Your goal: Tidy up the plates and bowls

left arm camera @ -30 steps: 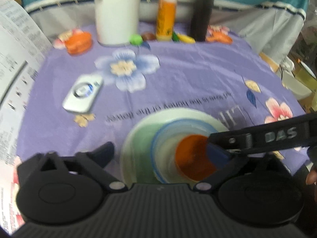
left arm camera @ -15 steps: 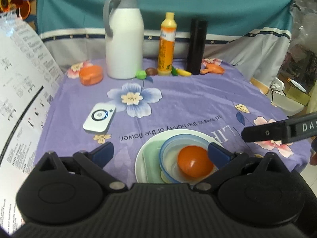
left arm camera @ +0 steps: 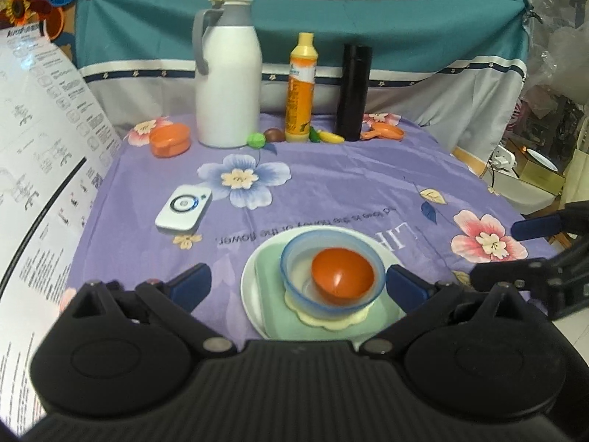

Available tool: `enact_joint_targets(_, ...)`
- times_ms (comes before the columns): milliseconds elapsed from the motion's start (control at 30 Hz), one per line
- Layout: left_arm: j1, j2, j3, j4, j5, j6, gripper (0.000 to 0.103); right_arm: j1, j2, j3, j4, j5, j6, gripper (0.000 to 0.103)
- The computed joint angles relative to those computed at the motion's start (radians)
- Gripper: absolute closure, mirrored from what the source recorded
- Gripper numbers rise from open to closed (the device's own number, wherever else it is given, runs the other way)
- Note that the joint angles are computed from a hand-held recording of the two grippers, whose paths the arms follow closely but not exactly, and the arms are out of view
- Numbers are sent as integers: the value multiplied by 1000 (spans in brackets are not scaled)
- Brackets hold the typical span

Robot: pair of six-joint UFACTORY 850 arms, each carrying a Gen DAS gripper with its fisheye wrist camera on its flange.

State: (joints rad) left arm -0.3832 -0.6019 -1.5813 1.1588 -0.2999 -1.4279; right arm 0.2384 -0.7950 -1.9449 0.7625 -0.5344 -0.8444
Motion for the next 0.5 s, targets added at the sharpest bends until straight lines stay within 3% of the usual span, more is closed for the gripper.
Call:
enact_joint_targets(233, -8, 5, 23, -26, -66, 2, 0, 4, 39, 63, -6, 16, -24, 0)
enact_joint_targets(500, -4, -17, -6, -130, -88, 90, 0, 3, 34, 69, -66, 11, 60, 0)
